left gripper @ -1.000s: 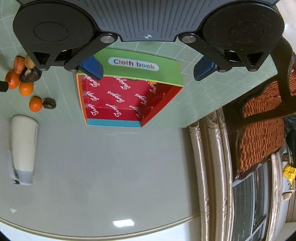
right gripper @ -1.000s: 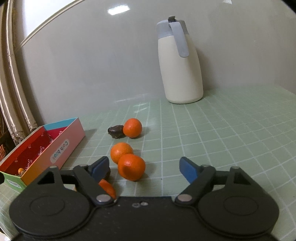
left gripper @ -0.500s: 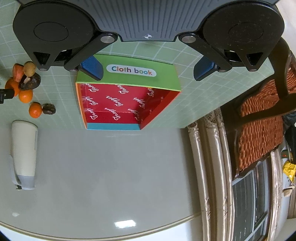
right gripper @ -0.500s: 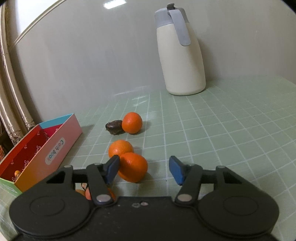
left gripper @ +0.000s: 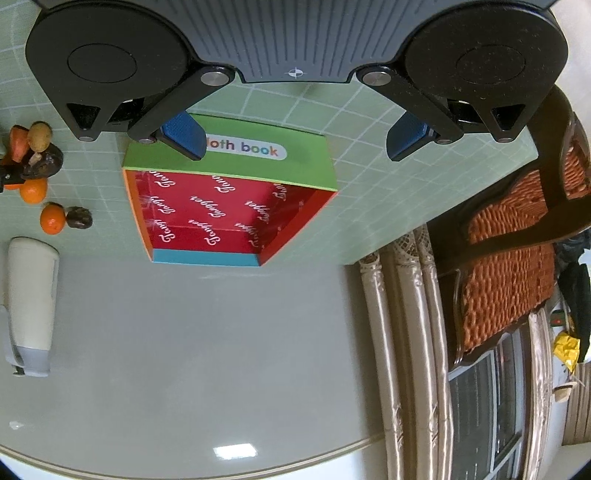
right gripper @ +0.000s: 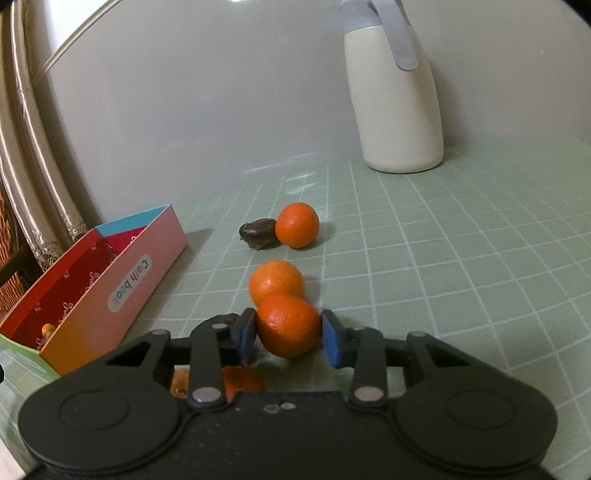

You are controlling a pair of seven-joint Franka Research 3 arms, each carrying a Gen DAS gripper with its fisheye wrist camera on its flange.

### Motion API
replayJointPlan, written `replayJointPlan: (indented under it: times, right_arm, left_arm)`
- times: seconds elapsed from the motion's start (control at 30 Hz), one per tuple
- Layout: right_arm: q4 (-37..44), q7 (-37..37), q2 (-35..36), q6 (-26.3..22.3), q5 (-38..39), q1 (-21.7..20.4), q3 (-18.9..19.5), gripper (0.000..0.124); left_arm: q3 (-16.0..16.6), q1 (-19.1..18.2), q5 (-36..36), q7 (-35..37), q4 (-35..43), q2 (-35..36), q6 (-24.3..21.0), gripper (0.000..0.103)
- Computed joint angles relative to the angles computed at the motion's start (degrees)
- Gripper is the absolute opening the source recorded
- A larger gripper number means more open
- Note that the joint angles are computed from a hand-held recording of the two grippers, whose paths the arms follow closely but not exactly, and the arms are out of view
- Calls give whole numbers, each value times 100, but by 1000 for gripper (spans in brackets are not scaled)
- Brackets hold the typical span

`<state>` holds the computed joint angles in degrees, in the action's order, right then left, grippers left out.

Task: Organize fruits
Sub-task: 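Close the right tool on the mandarin beside the red date, then lift the mandarin with the right tool into the box and open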

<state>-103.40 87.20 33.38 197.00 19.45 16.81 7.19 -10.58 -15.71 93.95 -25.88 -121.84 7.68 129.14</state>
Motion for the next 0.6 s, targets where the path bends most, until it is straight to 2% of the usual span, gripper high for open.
replayJointPlan:
  times: [0.17, 0.27, 0.4, 0.6]
  right_arm:
    - [-14, -127, 5, 175, 159, 325, -312, 36]
    - [-91, -332, -25, 462, 235, 501, -438, 36]
    - [-184, -512, -79, 796, 73, 393, -241, 36]
    - [-217, -456, -126, 949, -573, 54, 233, 36]
  left_arm:
    - [18, 37, -47, -54, -55, -48, 15, 103]
    - [20, 66, -82, -110, -101, -87, 21, 103]
    - [23, 111, -122, -193, -220, -175, -43, 103]
    - [35, 242, -290, -320, -447, -347, -64, 103]
